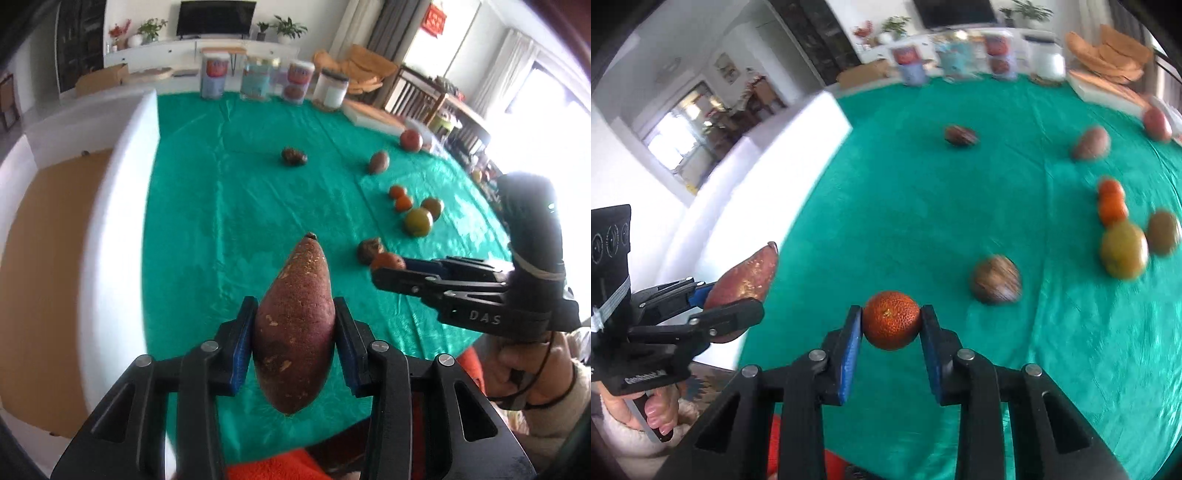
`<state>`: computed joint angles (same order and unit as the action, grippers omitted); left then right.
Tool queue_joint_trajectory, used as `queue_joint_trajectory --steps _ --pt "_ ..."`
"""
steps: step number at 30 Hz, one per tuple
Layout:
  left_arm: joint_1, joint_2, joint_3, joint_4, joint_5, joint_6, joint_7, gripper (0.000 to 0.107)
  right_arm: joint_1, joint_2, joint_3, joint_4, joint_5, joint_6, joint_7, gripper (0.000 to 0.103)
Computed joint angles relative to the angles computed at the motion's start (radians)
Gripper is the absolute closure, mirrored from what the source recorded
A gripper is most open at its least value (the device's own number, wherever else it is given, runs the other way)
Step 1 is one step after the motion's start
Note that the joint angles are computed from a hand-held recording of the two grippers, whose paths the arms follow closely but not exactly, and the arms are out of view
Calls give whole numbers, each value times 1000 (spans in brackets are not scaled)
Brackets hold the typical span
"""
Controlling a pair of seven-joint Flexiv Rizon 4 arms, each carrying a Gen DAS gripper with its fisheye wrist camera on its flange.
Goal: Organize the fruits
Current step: 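Carry both fruits into the white box and open both tools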
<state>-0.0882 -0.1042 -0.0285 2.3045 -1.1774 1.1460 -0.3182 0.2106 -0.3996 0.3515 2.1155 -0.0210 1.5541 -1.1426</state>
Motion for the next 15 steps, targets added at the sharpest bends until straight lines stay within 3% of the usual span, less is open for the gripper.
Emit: queue_joint_trajectory --steps 4,7,10,15 --pt "61 103 76 -22 24 -16 -12 65 -90 -11 188 -180 42 -92 -145 72" --pt "126 102 124 -59 114 32 -64 65 -68 -55 249 -328 53 -180 -235 72" --pt "195 38 150 -97 234 94 -163 65 14 -133 247 -492 38 -296 -272 72" --pt "294 -134 196 -166 483 119 -431 65 222 -339 142 -810 -16 -572 -213 72"
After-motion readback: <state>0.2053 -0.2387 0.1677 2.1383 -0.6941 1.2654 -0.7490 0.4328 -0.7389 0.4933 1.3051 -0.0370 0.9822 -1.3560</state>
